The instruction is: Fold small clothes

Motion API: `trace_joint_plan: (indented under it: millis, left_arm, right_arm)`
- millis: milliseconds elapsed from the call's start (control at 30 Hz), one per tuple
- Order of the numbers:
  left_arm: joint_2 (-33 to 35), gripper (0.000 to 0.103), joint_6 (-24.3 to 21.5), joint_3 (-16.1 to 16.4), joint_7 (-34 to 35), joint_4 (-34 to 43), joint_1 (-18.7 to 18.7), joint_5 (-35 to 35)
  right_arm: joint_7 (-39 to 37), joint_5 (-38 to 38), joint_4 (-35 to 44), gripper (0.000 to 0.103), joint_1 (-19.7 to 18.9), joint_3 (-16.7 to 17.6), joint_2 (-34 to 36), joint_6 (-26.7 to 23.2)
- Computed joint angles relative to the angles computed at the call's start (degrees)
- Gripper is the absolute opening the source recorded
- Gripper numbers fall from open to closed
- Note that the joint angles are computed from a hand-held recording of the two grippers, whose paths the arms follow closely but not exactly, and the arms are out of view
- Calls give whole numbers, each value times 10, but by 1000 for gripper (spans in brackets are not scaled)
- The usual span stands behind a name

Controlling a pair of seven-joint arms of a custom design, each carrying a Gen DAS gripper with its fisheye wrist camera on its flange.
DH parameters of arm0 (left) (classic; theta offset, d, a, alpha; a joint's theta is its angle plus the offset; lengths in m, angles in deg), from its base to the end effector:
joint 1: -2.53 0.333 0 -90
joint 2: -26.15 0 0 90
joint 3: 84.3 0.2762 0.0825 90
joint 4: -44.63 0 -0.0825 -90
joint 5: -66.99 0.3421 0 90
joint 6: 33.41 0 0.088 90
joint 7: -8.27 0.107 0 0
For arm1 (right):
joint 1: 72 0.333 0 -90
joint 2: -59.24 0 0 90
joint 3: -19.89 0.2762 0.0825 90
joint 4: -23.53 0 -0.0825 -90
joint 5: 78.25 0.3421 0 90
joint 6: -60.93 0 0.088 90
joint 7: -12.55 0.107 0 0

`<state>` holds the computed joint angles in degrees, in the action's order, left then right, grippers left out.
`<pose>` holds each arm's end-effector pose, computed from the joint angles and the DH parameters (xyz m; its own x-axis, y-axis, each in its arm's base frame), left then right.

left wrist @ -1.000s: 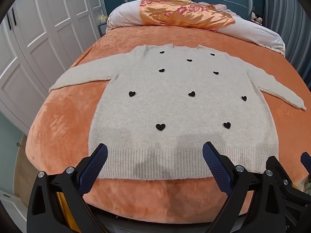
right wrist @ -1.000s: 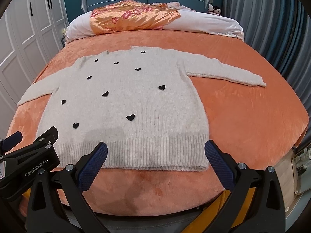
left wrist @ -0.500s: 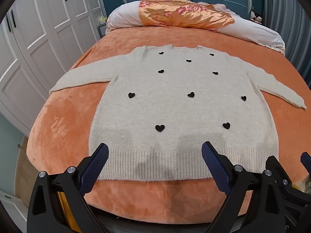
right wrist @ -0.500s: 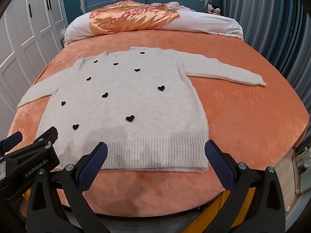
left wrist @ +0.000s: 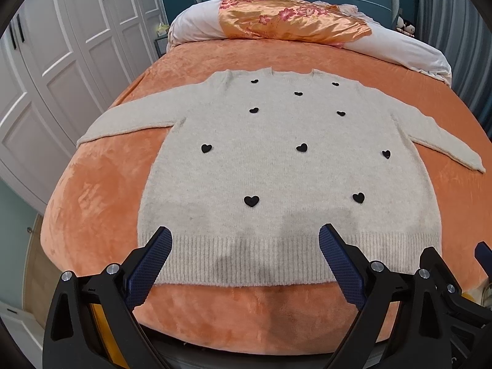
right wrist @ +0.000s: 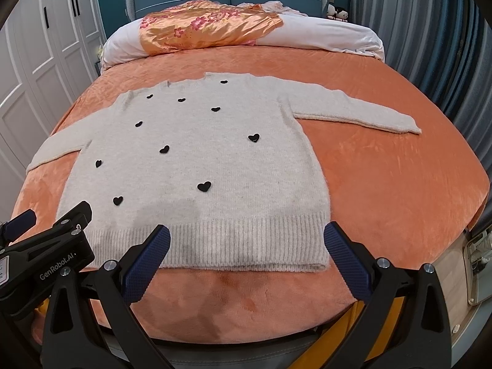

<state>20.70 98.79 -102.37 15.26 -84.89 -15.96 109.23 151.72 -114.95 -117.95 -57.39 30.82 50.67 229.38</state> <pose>0.4016 -0.2827 0.4014 0.3563 -0.9300 -0.0906 -0.7844 -0.2450 -0.5699 0.4092 0.2394 0.3982 0.1900 -0.9816 -0.0180 -0.7706 -0.1378 -0.6223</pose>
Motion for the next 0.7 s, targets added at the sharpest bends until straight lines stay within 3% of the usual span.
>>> trace_joint_plan:
  millis: [133,333,500,700]
  left_arm:
    - [13,96,47,12,7,-11,7,-3]
    - [48,96,87,31,12,-3,24,-20]
    - [91,96,88,50,44,36,31,-29]
    - [129,96,105,73,72,72,36,-18]
  right_arm:
    - [-16,7,4,98,1,-10,26,19]
    - [-119,130,41,98,6,-63,101,45]
    - [-219,266,141,98,-45,-91,191,51]
    - [-281,411,366,95,-131,-97,357,2]
